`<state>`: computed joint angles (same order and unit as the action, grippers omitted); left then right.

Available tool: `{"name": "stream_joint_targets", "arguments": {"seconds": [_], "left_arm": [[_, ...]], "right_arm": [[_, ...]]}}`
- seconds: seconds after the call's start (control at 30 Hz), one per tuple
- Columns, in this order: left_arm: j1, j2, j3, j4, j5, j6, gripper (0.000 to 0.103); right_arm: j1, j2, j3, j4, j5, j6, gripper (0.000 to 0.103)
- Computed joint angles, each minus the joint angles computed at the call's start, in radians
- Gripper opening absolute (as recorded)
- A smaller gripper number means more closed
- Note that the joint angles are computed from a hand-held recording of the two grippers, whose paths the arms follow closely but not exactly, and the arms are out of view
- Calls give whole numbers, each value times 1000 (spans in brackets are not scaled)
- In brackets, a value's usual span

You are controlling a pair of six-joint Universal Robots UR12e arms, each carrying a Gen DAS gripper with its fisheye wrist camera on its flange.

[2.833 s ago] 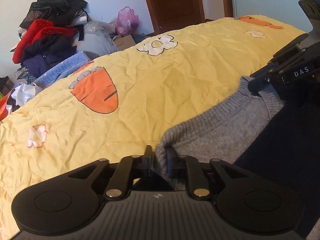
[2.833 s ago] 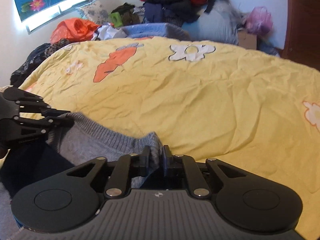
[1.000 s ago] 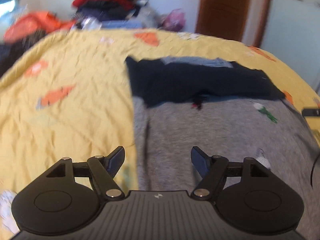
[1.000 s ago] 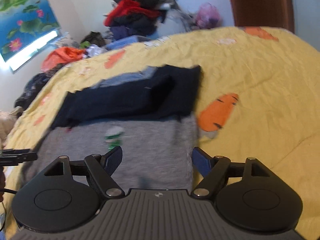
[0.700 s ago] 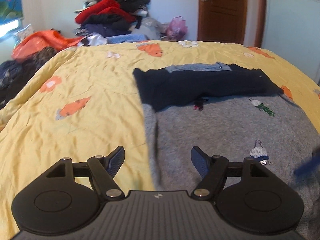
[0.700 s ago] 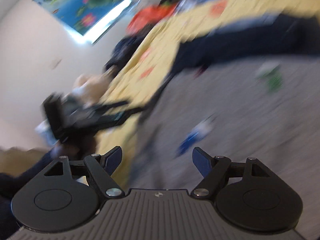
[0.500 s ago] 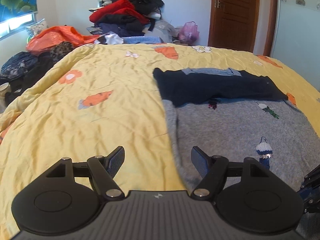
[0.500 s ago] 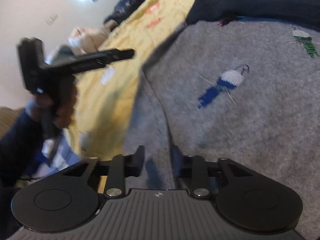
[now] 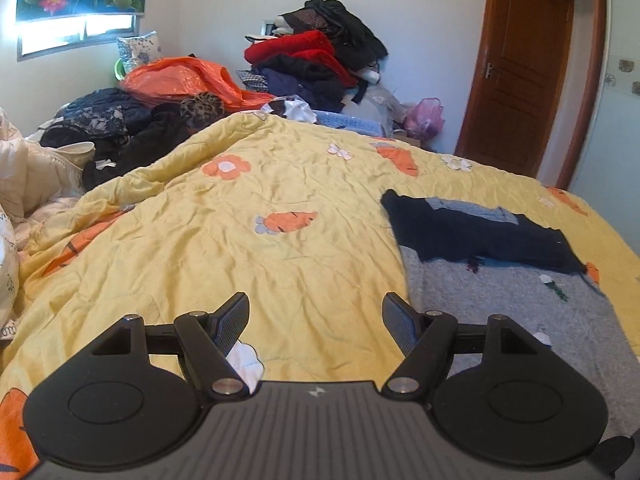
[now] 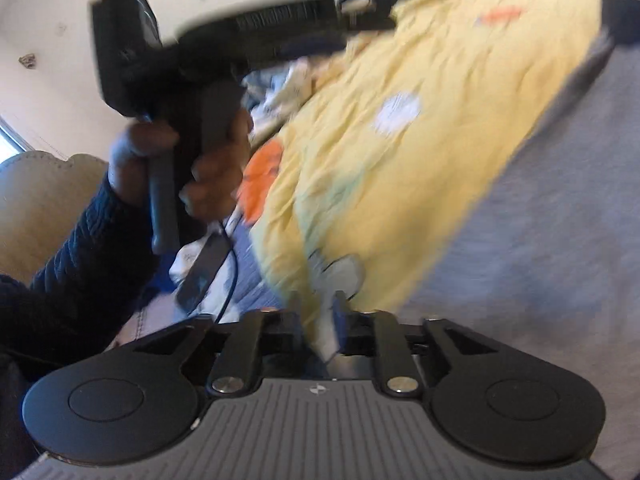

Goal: Fold small clothes

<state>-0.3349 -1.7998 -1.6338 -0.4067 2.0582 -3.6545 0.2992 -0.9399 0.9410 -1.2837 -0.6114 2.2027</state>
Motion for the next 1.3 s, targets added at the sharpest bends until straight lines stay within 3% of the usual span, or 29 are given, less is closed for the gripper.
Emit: {"name": "stream_joint_targets", "arguments": {"seconds": [0.03, 0.1, 0.23, 0.3, 0.37, 0.4, 0.47, 0.53, 0.63, 0.77, 0.87, 0.93, 0.97, 1.0, 1.03, 1.07, 1.13, 1.23, 1.3], "left_arm": [[1, 6, -9, 12, -26, -4, 73], [2, 12, -28, 37, -103, -27, 75], [-5, -14, -23, 30, -225, -49, 75], [-12, -35, -2, -8, -276, -47, 75], [-23, -53, 18, -55, -304, -36, 75], [-28, -57, 23, -77, -312, -35, 75], [-33, -57, 20, -121, -326, -45, 75], [-31, -46, 5, -153, -362, -80, 75], [-32, -23, -38, -103, -397, -135, 76], [4, 0, -113, 53, -620, -276, 76], [29, -11, -169, 223, -767, -426, 75], [43, -25, -187, 307, -823, -529, 71], [48, -29, -188, 312, -841, -562, 49], [53, -30, -188, 294, -856, -576, 38], [56, -31, -184, 261, -864, -584, 21], [57, -30, -183, 238, -864, -588, 11], [63, -27, -189, 239, -872, -606, 10], [47, -11, -166, 167, -818, -502, 8], [43, -5, -160, 180, -817, -464, 8]], "right_arm": [[-7, -3, 1, 38, 19, -27, 51], [-37, -34, 55, -13, 59, -2, 59], [-118, -111, 221, -415, 89, 340, 60], [-156, -135, 272, -624, 13, 520, 60], [-180, -166, 331, -834, -134, 675, 60], [-184, -183, 367, -939, -231, 737, 60], [-193, -220, 428, -1049, -394, 772, 60], [-222, -247, 473, -1076, -470, 800, 60], [-269, -279, 534, -1084, -484, 849, 57], [-300, -305, 578, -1078, -446, 871, 59], [-344, -307, 603, -1017, -268, 934, 61], [-375, -284, 584, -863, -75, 938, 61], [-379, -273, 577, -795, -16, 907, 57], [-381, -268, 577, -770, 15, 883, 56], [-382, -265, 578, -765, 30, 878, 50], [-383, -261, 579, -772, 37, 895, 38], [-379, -259, 584, -811, -1, 919, 15], [-382, -269, 598, -850, -15, 896, 14], [-393, -281, 610, -929, -28, 932, 14]]}}
